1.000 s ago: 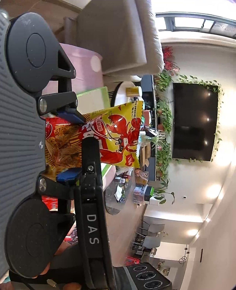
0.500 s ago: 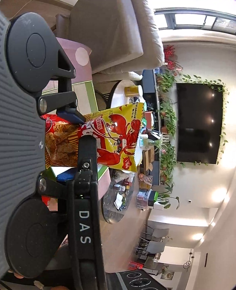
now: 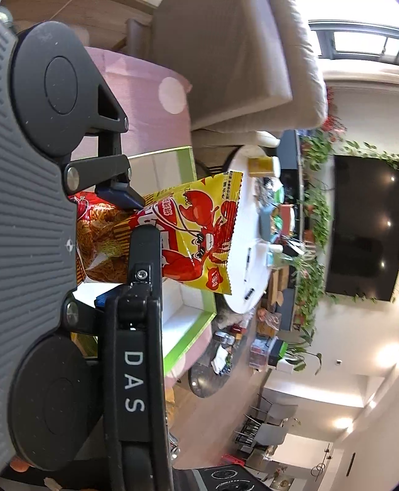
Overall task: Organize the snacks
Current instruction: 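Carry the chip bag over the green box and release it inside, then move the right gripper to the pale green chip bag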
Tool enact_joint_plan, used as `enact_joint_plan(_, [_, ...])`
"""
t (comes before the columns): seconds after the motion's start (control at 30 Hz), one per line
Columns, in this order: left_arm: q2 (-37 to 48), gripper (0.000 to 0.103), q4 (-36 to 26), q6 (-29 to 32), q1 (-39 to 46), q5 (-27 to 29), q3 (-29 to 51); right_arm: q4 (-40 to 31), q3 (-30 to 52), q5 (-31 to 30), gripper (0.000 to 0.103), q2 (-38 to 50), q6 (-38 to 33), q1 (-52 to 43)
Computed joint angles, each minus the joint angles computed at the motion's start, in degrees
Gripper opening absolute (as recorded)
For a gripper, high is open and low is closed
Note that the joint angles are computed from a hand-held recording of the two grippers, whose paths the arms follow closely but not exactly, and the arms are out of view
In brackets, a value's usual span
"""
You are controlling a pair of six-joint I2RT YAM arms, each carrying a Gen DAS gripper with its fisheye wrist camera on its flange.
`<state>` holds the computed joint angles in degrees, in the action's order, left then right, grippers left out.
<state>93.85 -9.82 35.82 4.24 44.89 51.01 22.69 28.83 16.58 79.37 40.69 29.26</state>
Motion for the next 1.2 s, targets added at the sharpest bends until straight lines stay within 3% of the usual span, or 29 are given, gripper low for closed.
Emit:
enact_joint_plan(0.53, [6.97, 0.051, -3.97, 2.54, -0.33, -2.87, 3.58, -4.90, 4.02, -4.40, 0.078, 6.14, 4.44, -1.77])
enact_joint_plan(0.8, [4.83, 0.066, -3.21, 3.14, 1.05, -2.58, 1.59, -6.13, 3.74, -4.93, 0.078, 4.84, 5.95, -1.32])
enact_joint_plan(1.2, [-0.51, 0.072, -4.35, 8.16, 6.43, 1.50, -2.90, -10.47, -0.47, 2.68, 0.078, -4.53, 7.29, 4.54])
